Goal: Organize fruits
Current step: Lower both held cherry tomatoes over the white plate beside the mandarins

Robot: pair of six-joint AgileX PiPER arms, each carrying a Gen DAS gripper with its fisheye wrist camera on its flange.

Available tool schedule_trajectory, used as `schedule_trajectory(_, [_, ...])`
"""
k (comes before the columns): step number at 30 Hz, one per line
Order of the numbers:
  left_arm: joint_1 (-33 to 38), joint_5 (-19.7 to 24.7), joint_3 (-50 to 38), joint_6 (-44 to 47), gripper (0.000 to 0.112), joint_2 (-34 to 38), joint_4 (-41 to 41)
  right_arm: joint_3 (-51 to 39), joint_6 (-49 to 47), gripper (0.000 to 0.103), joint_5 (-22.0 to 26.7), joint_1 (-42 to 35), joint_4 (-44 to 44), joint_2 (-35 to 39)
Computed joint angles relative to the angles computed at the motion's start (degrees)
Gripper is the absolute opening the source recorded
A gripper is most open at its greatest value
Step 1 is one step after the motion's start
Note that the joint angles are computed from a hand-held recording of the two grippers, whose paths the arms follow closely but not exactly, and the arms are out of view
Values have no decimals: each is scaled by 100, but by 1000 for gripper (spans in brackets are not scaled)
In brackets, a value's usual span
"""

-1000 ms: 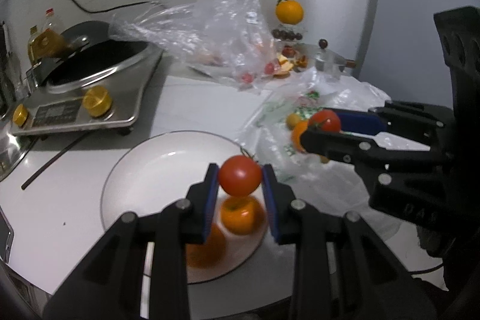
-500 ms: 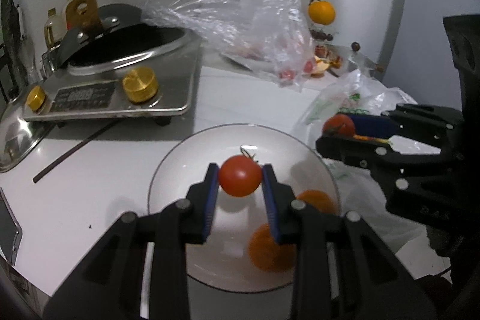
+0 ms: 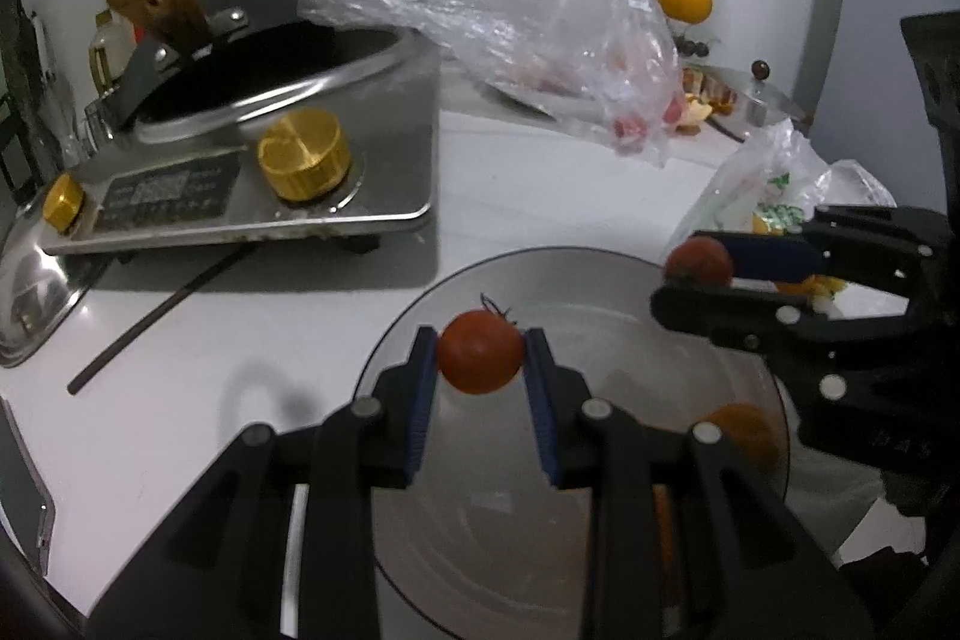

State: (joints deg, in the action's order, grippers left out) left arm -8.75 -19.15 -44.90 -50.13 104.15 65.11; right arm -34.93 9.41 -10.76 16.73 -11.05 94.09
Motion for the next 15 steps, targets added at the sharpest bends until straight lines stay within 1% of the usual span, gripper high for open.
schedule_trajectory(2, [35, -12, -104, -302, 30, 89, 317, -103, 320, 32, -15, -38, -357, 128])
schedule_trajectory(7, [74, -20, -289, -688, 30, 270, 698, -348, 856, 32, -3, -123, -983, 359])
schedule_trajectory(10, [96, -49, -378, -895, 30, 344, 908, -432, 994, 32, 7, -151, -1150, 440])
schedule_trajectory(15, [132, -70, -472, -1323, 32, 423, 1322, -604, 944, 32, 109, -76, -1042, 615])
